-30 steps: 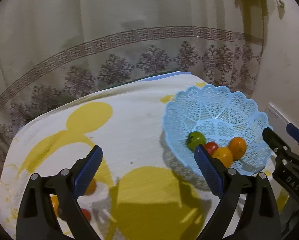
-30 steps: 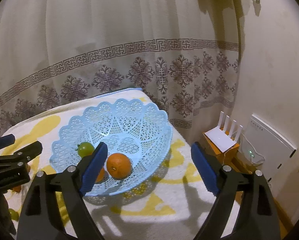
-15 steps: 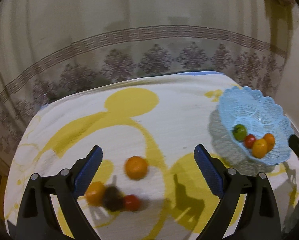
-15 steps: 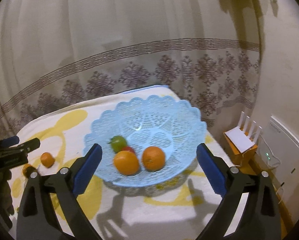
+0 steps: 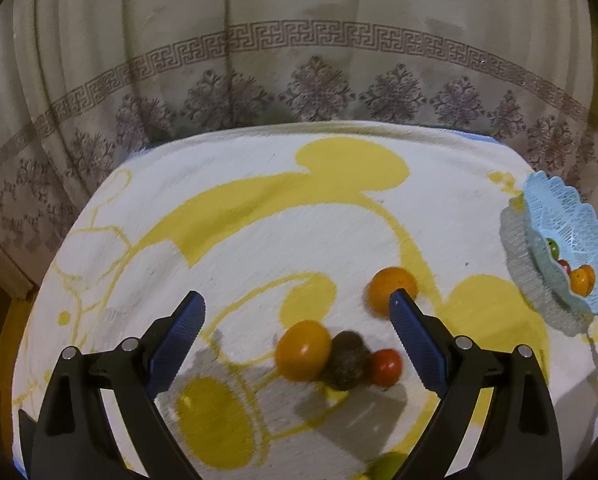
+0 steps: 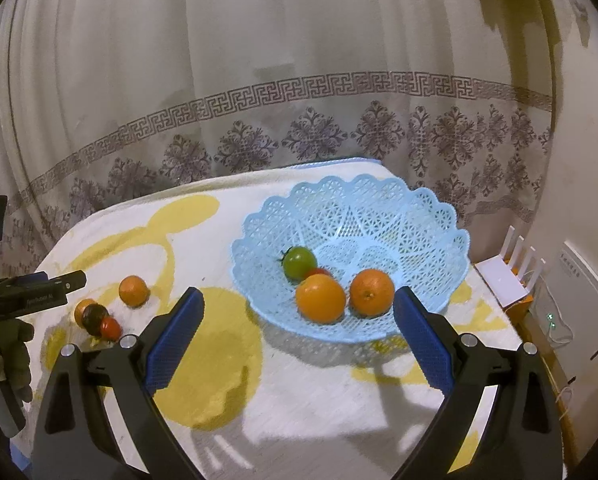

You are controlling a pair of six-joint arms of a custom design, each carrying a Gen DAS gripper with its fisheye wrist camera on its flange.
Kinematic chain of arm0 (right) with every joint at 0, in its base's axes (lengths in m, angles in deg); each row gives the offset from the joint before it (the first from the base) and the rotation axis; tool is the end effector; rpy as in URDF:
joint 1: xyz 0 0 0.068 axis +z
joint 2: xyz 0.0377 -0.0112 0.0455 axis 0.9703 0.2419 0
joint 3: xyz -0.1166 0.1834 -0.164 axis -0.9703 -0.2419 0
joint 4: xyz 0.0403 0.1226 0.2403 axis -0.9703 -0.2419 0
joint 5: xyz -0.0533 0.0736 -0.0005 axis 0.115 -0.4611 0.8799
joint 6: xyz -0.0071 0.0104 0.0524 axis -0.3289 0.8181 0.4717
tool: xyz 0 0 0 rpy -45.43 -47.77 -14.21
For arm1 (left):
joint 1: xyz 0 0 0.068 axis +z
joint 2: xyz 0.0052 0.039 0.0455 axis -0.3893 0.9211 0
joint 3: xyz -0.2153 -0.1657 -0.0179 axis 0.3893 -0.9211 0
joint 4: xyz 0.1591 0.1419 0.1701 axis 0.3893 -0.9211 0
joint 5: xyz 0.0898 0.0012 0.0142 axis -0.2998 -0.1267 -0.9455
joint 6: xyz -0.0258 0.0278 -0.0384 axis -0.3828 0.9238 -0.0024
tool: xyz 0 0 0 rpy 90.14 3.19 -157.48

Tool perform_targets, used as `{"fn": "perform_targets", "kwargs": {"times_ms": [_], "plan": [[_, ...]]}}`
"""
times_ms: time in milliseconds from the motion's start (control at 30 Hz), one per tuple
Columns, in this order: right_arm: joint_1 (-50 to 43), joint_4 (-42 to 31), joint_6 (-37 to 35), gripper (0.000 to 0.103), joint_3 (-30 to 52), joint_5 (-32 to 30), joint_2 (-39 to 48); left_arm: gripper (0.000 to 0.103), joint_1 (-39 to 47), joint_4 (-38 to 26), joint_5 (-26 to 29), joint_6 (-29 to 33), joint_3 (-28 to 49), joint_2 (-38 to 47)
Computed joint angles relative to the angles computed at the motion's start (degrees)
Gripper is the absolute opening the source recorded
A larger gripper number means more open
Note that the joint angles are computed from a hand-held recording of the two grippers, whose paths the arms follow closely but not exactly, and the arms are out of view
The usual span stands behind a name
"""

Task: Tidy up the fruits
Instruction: 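Withdraw both tools from the basket back over the remaining fruits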

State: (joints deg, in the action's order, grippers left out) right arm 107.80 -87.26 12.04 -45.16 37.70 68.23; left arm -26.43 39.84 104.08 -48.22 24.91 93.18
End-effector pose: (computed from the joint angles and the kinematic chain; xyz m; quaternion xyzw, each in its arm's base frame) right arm 0.1154 0.0420 0.1741 0.2587 0.8376 -0.0626 0.4771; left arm 0.3217 -0.0287 0.1725 0.2301 0.8964 -0.0661 0.3730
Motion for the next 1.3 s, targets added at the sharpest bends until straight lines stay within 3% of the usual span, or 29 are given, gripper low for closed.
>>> {"fn": "perform_targets", "kwargs": {"times_ms": [300, 667, 967, 1300], "plan": [[4.16, 2.21, 3.97, 0.097, 0.60, 1.08, 7.18, 0.092, 2.32, 1.06, -0.50, 0.61, 1.71, 6.18], [5.55, 5.45, 5.40, 0.097, 0.99, 0.19, 12.68, 0.097, 9.09, 2.02, 3.46, 3.91, 2.13, 8.17], [8.16, 8.72, 6.63, 0.097, 2.59, 0.26, 19.31, 0.096, 13.79, 3.99, 2.36, 6.46, 1.69, 8.84], [9.93, 14.99, 5.18, 0.097, 6.17, -2.35, 29.12, 0.096, 17.01, 1.69, 10.71, 9.37, -0.98, 4.21]]}}
